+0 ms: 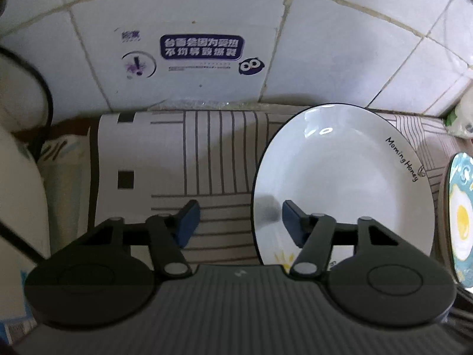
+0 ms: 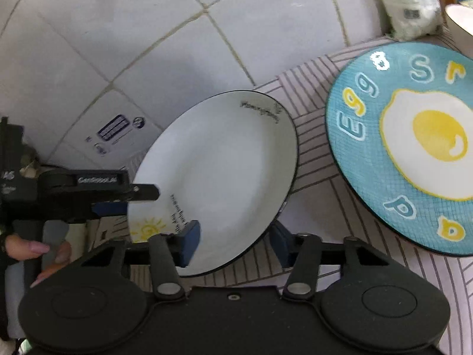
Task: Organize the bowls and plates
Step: 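Grasp the rim of the white 'Morning Honey' plate with the left tool, then lift the white plate with the left tool and lower it onto the egg plate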
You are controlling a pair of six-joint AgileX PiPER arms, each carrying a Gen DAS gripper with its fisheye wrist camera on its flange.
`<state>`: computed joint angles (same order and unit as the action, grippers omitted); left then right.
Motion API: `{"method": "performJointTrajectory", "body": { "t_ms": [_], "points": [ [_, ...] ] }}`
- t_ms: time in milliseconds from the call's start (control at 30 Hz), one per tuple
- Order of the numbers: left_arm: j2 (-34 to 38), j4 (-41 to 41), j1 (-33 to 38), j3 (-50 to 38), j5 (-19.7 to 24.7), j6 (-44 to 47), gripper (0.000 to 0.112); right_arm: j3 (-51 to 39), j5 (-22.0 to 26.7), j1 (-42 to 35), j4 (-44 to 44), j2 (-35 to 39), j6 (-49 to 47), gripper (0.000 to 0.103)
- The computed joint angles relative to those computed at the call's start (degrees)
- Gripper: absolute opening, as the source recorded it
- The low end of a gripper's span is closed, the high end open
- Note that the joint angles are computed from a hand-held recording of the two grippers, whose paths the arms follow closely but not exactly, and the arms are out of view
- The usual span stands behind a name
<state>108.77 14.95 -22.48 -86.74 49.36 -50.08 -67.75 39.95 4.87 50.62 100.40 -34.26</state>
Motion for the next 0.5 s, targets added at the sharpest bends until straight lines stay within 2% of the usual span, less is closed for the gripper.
{"method": "performJointTrajectory", "body": {
  "t_ms": [100, 167, 200, 267, 333, 433, 500],
  "points": [
    [-0.44, -1.09, 0.4, 0.82, -2.08, 3.66, 0.047, -0.98, -1.49, 0.24, -0.81, 1.02, 2.42, 0.042],
    [-1.01, -2.32, 0.48, 1.75, -3.6, 5.3, 0.036, -1.73, -2.65, 0.13, -1.63, 1.79, 4.01, 0.026],
    [-0.98, -2.91, 0.58, 1.8, -3.94, 6.06, 0.035, -1.93, -2.99, -0.21, -1.92, 2.11, 4.92, 0.02],
    [-1.05, -3.91, 0.55, 2.28, -4.96, 7.25, 0.032, -2.66, -1.95, -1.34, 0.12, 3.15, 3.67, 0.019],
    [-0.4, -3.87, 0.07, 1.68, -4.97, 8.0, 0.031, -3.48, -1.03, -1.38, -1.37, 3.22, 2.88, 0.02],
    [2.13, -3.16, -1.21, -3.17, -0.59, 9.06, 0.03, -5.5, 0.29, -0.45, -5.56, 3.31, 3.49, 0.021],
    [2.04, -5.61, -0.67, -4.06, 0.19, 10.67, 0.03, -5.73, 0.86, -0.65, -5.48, 2.7, 1.37, 0.021]
  ]
}}
